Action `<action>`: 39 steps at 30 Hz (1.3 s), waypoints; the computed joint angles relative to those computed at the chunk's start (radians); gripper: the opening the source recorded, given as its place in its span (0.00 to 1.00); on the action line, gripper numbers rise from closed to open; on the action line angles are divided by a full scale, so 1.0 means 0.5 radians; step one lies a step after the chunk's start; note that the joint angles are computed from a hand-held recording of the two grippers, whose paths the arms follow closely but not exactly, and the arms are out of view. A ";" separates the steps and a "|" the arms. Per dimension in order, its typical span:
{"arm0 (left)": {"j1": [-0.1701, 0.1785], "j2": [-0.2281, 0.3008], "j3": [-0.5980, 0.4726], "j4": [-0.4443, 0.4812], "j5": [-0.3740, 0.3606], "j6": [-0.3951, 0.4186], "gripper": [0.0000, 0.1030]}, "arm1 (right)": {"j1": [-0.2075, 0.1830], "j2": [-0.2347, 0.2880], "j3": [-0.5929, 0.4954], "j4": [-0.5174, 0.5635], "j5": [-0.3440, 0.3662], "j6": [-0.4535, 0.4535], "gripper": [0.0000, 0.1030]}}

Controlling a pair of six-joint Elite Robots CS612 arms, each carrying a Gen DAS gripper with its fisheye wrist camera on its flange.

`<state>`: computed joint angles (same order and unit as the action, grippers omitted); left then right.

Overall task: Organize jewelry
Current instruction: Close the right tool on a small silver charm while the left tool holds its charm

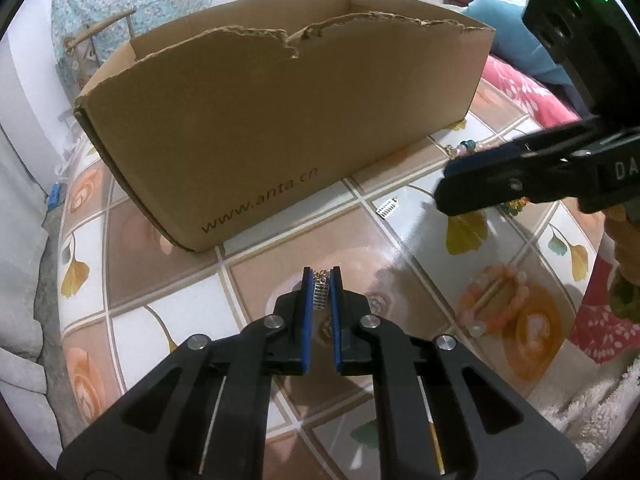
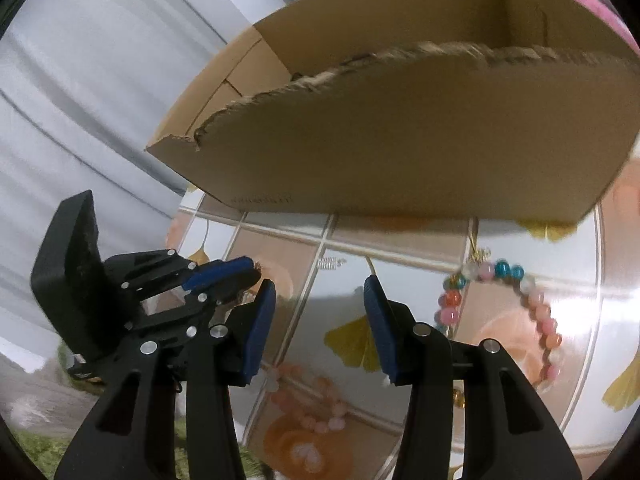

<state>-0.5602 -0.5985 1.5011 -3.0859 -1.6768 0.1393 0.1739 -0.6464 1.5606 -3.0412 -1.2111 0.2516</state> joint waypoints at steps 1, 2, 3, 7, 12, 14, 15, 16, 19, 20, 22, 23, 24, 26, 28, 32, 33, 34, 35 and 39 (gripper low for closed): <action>0.002 -0.002 0.006 -0.005 -0.003 -0.009 0.07 | 0.010 0.009 -0.018 -0.007 -0.025 -0.038 0.44; 0.001 -0.003 0.007 -0.004 -0.003 -0.014 0.07 | 0.013 0.016 -0.031 -0.004 -0.031 -0.061 0.44; 0.001 -0.005 0.011 -0.005 -0.002 -0.021 0.07 | 0.016 0.029 -0.054 0.005 -0.027 -0.090 0.44; -0.006 -0.005 0.023 -0.026 0.011 -0.059 0.07 | 0.027 0.076 -0.140 0.082 -0.037 -0.161 0.36; -0.005 -0.004 0.028 -0.038 0.017 -0.092 0.07 | 0.043 0.107 -0.197 0.131 -0.101 -0.229 0.33; -0.005 -0.001 0.019 -0.034 0.019 -0.108 0.07 | 0.045 0.118 -0.215 0.173 -0.094 -0.234 0.31; -0.004 0.000 0.018 -0.035 0.018 -0.115 0.07 | 0.047 0.116 -0.210 0.171 -0.098 -0.237 0.31; -0.004 0.001 0.015 -0.033 0.020 -0.121 0.07 | 0.049 0.112 -0.208 0.187 -0.098 -0.245 0.31; -0.005 0.003 0.012 -0.035 0.026 -0.134 0.07 | 0.045 0.096 -0.182 0.223 -0.057 -0.234 0.31; -0.006 0.003 0.011 -0.037 0.027 -0.137 0.07 | 0.045 0.089 -0.173 0.237 -0.039 -0.236 0.31; -0.007 0.005 0.011 -0.044 0.026 -0.142 0.07 | 0.049 0.076 -0.155 0.255 -0.022 -0.241 0.31; -0.007 0.006 0.010 -0.047 0.027 -0.146 0.07 | 0.053 0.069 -0.145 0.265 -0.018 -0.252 0.31; -0.008 0.007 0.009 -0.048 0.027 -0.151 0.07 | 0.059 0.064 -0.139 0.273 -0.026 -0.262 0.31; -0.009 0.010 0.009 -0.056 0.027 -0.157 0.07 | 0.078 0.058 -0.130 0.258 -0.107 -0.272 0.31; -0.010 0.012 0.009 -0.062 0.031 -0.164 0.07 | 0.099 0.061 -0.135 0.226 -0.220 -0.273 0.31; -0.014 0.014 0.011 -0.071 0.041 -0.175 0.07 | 0.137 0.079 -0.164 0.175 -0.435 -0.271 0.28; -0.015 0.014 0.012 -0.073 0.043 -0.178 0.07 | 0.142 0.083 -0.169 0.176 -0.458 -0.283 0.26; -0.014 0.013 0.016 -0.078 0.041 -0.180 0.07 | 0.150 0.090 -0.178 0.178 -0.486 -0.297 0.24; -0.013 0.013 0.017 -0.078 0.039 -0.183 0.07 | 0.159 0.096 -0.183 0.164 -0.522 -0.313 0.22; -0.010 0.012 0.020 -0.080 0.036 -0.184 0.07 | 0.180 0.110 -0.201 0.160 -0.631 -0.346 0.14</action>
